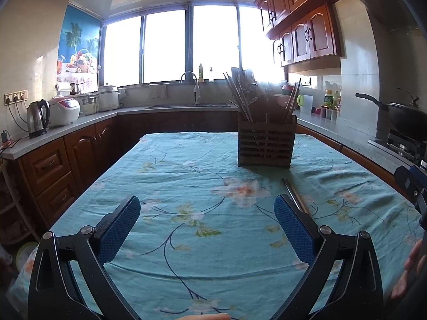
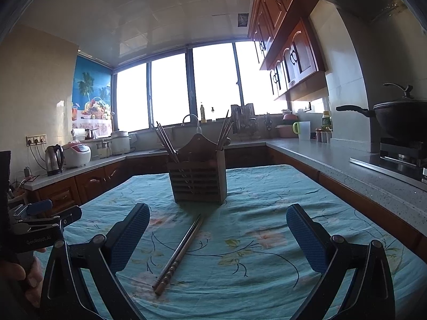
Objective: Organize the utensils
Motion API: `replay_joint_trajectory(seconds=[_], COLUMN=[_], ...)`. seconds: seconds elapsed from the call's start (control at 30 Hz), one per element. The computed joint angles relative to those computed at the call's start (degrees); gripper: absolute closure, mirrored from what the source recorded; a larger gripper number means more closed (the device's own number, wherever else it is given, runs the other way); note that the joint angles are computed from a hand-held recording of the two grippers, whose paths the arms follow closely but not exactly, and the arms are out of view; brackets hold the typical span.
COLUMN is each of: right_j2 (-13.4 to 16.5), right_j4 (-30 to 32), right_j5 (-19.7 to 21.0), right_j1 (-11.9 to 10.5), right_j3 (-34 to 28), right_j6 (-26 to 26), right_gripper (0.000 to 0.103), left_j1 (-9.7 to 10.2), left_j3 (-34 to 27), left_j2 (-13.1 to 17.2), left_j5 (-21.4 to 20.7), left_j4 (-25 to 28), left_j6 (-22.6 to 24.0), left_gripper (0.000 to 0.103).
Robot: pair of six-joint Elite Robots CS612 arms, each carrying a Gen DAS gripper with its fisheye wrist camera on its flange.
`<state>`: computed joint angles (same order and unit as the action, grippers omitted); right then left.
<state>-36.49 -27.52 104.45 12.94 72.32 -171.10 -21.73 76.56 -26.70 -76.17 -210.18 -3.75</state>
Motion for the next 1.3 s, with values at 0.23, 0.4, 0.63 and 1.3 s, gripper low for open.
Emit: replay_joint_trajectory(seconds=[0.23,0.4,0.63,1.3], right_j2=[-0.12,-0.10,-0.10,-0.08], right_j4=[-0.26,0.06,0.17,0.03], right_j5=[-0.30,-0.31,-0.30,-0.31], right_j1=[-0.07,-0.13,-0.09,0.09], right_j3=[0.23,0.06,0.00,-0.04], right_j6=[-0.01,0.07,0.28,0.56], right_gripper=[0.000,0.000,0.000,0.000], left_j1=[-0.02,-0.04,-0.18,-0.21], left_j3=[-0.04,0.05,0.09,0.26], left_j2=[0.05,0.02,0.09,0.10], left_j5=[-0.24,-0.40,0.46,0.46], left_j4=[-0.30,-0.44,-0.80,-1.09], left_j6=[0.36,0.83,1.19,1.57], left_gripper=[0.000,0.000,0.000,0.000])
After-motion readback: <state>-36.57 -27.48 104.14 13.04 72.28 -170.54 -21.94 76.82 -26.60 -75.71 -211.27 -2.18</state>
